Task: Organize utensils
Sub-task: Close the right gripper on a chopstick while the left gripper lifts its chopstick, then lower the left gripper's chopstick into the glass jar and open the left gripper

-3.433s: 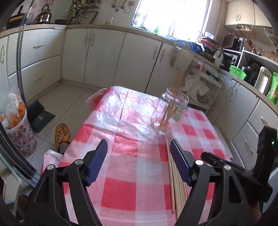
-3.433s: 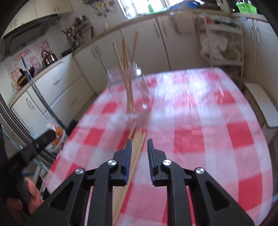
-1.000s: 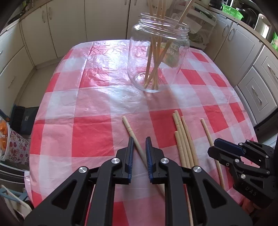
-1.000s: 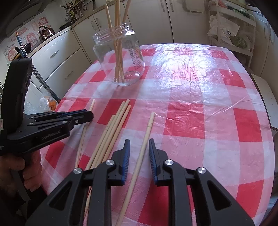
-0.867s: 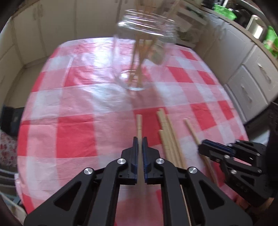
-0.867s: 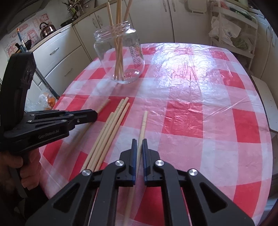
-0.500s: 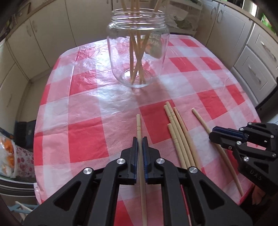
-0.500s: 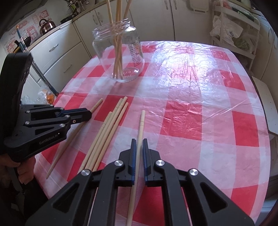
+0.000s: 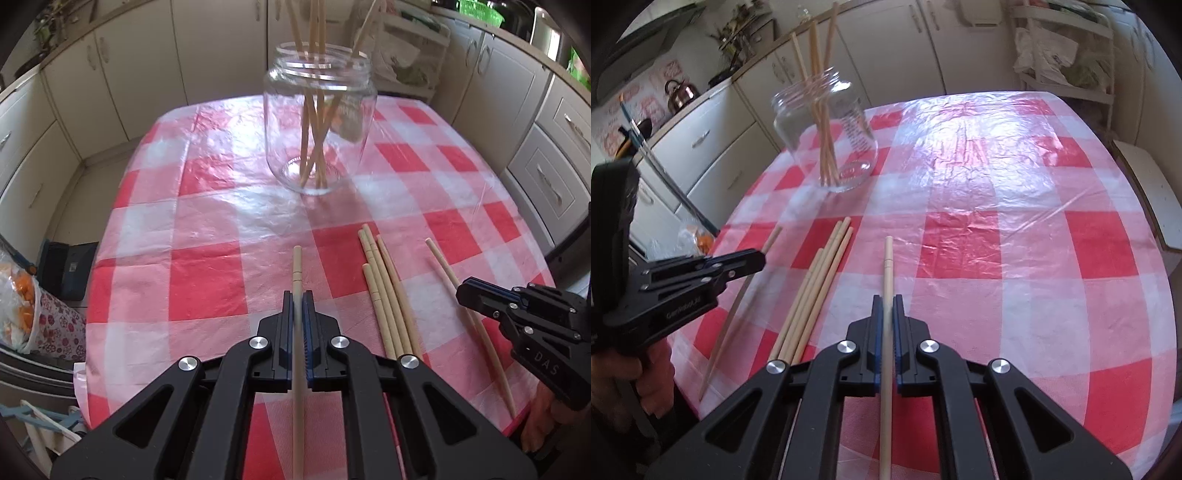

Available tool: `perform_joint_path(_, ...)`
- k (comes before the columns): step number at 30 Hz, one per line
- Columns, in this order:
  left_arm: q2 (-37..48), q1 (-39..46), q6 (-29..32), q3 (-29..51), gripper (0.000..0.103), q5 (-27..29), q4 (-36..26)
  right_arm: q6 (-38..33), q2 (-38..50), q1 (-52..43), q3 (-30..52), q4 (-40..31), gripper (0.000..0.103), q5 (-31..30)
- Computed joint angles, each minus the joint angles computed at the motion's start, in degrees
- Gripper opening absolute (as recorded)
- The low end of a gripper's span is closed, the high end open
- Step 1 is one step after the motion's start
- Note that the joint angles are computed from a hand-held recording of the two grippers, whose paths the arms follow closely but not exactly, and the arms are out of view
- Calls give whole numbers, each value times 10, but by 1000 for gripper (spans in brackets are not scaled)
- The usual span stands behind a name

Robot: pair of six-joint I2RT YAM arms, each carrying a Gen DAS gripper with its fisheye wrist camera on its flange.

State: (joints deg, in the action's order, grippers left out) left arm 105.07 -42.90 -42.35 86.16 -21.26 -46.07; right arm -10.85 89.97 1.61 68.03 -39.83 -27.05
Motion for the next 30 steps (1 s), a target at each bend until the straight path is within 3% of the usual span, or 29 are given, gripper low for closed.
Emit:
perform_joint_path(12,-55,-42,-8,-9,5,-105,35,39,-15,-19,-29,53,6,-43)
perform_joint_path(17,-58,-43,7,2,5,-125,56,43,-10,-27,-26,53,6,-53)
perform_joint_path(23,-93,-38,34,-31,5,-142,150,53,-7,-36,-26,59,6,-65)
perform_joint_path(30,-140,-8,79,-75,5,-154,319,65,-1,-42,-21,59,6,-77)
